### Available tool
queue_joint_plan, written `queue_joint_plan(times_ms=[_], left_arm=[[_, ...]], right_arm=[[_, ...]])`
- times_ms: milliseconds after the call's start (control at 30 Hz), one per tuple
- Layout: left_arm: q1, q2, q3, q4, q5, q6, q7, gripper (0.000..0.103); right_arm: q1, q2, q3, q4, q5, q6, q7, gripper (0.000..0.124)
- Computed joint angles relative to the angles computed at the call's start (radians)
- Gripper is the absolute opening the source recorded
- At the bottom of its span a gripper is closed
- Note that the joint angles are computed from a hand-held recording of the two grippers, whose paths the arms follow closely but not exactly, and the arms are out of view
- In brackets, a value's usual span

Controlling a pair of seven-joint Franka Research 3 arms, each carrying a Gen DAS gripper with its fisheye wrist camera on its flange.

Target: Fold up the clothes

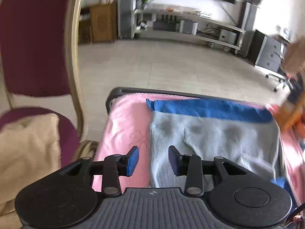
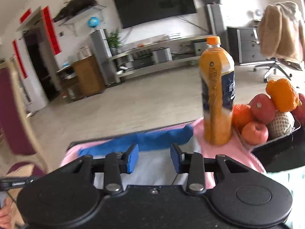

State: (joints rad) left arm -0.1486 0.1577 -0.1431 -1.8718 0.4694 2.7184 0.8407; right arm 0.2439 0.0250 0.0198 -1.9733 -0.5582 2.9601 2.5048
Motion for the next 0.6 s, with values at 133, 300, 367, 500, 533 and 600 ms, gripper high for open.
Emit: queue_joint_plan(times_ms=[133, 300, 367, 500, 533, 600], left_arm=[[0.028, 0.202, -0.005, 0.204, -0.122, -0.033, 0.065, 0.044], [0.009, 0.430, 0.015, 0.486, -0.166, -0.137, 0.106, 0.047], [-0.022, 0.520, 0.041, 0.620, -0.144, -0.205, 0.113, 0.047], [-0.015, 0.635, 0.015, 0.772, -0.180, -0.209, 0.198, 0.047], [-0.015, 0.658, 0.007, 0.801, -0.188, -0.200, 0.229, 0.047], [-0.036, 0.702, 0.021, 0.865, -0.182, -0.219, 0.266, 0.046]], right_arm=[[-0.003, 0.199, -0.041, 0.190, 0.061, -0.038, -0.055, 0.036], [0.006, 0.425, -0.079, 0.407, 0.171, -0.097, -0.163, 0.038], [-0.007, 0.500, -0.070, 0.484, 0.225, -0.111, -0.234, 0.044], [-0.021, 0.596, -0.066, 0.582, 0.309, -0.097, -0.327, 0.045], [-0.006, 0.617, -0.085, 0.613, 0.314, -0.116, -0.330, 0.045], [0.022, 0.670, -0.125, 0.693, 0.325, -0.172, -0.339, 0.045]])
